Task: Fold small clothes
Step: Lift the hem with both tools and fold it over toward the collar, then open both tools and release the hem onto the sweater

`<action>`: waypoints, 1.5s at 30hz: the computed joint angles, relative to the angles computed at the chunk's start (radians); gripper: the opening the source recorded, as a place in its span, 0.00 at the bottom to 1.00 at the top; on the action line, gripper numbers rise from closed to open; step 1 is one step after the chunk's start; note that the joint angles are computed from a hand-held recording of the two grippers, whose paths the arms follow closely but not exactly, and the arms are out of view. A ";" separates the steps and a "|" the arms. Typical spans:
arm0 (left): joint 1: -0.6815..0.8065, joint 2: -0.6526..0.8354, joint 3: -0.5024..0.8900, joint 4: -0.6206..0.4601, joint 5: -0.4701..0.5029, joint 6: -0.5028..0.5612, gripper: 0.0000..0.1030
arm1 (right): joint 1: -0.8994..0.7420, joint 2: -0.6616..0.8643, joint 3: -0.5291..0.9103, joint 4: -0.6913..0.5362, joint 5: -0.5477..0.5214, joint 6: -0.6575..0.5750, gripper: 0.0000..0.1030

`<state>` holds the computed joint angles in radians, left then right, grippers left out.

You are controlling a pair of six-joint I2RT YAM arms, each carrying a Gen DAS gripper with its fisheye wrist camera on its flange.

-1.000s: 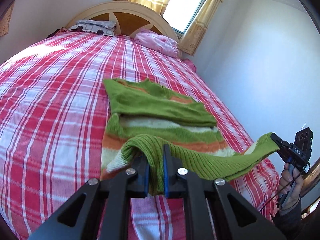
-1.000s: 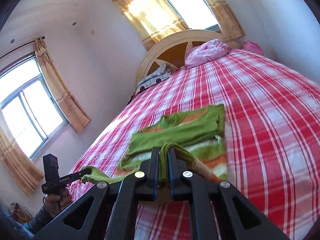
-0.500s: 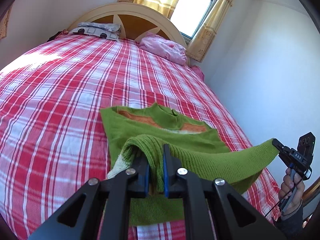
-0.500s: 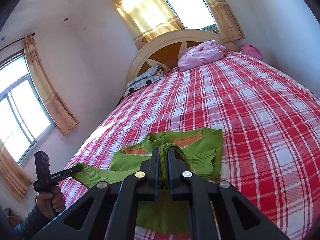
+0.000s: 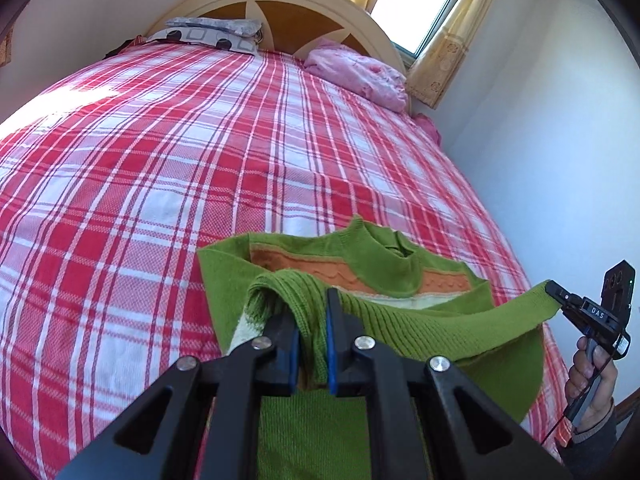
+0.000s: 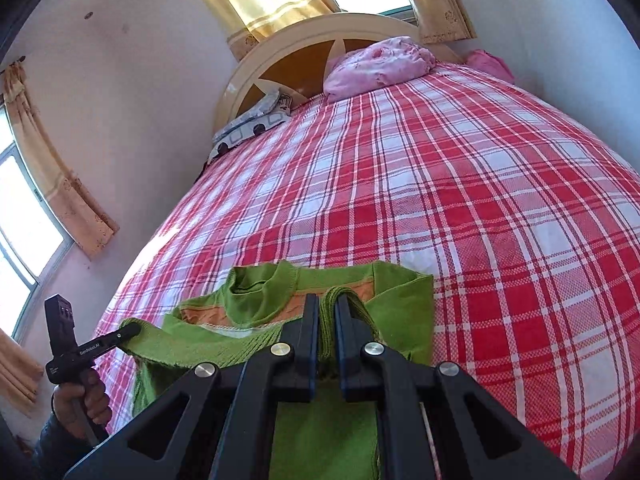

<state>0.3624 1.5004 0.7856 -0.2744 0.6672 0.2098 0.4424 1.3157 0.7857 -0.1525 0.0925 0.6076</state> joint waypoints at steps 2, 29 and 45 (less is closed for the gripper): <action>-0.028 0.054 0.024 0.034 -0.039 -0.021 0.11 | -0.037 0.084 0.035 0.019 -0.026 -0.019 0.06; -0.078 0.101 -0.073 0.315 -0.289 0.002 0.81 | -0.039 0.360 0.193 -0.017 0.060 -0.229 0.63; -0.089 0.151 -0.121 0.432 -0.387 -0.054 0.83 | -0.051 0.527 0.336 -0.148 0.190 -0.196 0.20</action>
<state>0.2739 1.6512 0.6643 0.1581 0.2804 0.1559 0.3912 1.8428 1.1221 -0.3009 0.2821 0.4120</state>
